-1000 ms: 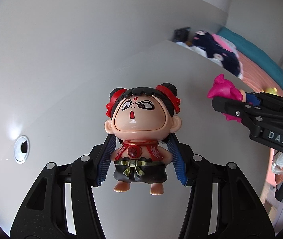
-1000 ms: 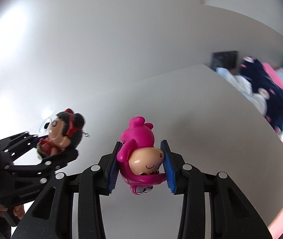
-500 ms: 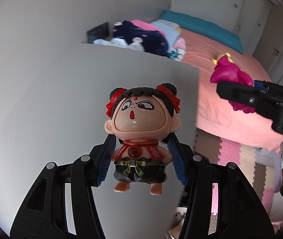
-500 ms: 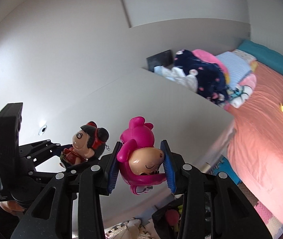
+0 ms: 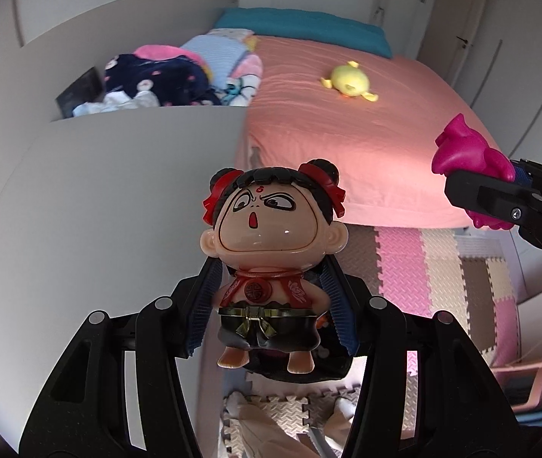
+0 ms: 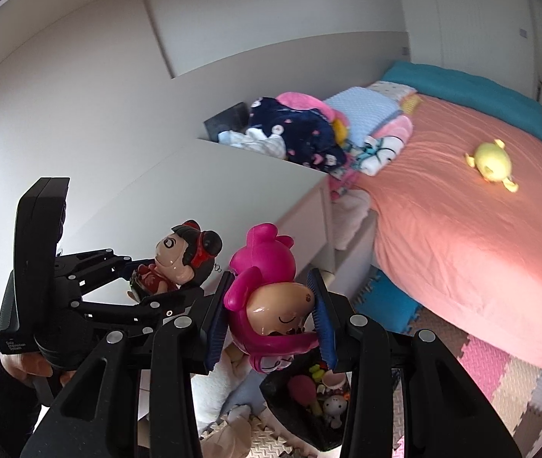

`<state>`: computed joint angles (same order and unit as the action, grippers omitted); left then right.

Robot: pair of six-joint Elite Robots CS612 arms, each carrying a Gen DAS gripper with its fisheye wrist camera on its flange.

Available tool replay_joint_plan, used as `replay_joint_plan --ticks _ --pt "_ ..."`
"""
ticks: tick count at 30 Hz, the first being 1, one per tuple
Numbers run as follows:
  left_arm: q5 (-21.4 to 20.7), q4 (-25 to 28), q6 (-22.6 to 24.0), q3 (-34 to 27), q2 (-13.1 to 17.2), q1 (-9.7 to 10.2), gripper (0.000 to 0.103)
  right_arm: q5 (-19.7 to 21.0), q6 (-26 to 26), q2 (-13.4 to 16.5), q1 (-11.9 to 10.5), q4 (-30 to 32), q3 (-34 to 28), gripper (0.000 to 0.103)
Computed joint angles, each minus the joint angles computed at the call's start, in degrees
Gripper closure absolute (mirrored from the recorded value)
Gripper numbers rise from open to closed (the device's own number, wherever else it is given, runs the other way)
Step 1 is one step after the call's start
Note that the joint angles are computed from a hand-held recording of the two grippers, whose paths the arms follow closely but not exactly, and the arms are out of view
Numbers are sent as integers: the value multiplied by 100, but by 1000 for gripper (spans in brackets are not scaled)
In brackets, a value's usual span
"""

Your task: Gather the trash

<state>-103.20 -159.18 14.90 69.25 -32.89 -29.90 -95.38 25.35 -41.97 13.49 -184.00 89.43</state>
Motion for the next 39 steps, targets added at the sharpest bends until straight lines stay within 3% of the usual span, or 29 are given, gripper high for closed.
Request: replay_joint_plan --ticks 6,14,15,16,17,18,23,39 --pt "-115 193 373 -38 41 -111 50 -111 441 -146 -24 -151 450 62" --pt "-15 701 755 -177 160 -163 50 149 1010 -91 -104 -100 601 62" --pt "102 797 756 -197 175 -183 43 173 1112 -87 -116 -31 602 49" --pt "280 754 672 -209 197 -196 16 155 1248 -86 -124 17 609 32" --pt "391 608 571 -179 200 -197 4 118 1377 -88 -131 8 627 1" --pt "466 386 421 -144 202 -184 6 26 1513 -84 -127 -104 662 3" --pt "260 658 -14 -380 264 -53 6 -427 1694 -120 -87 -44 695 3" --pt "379 844 -319 -484 318 216 6 -36 1694 209 64 638 -21 3"
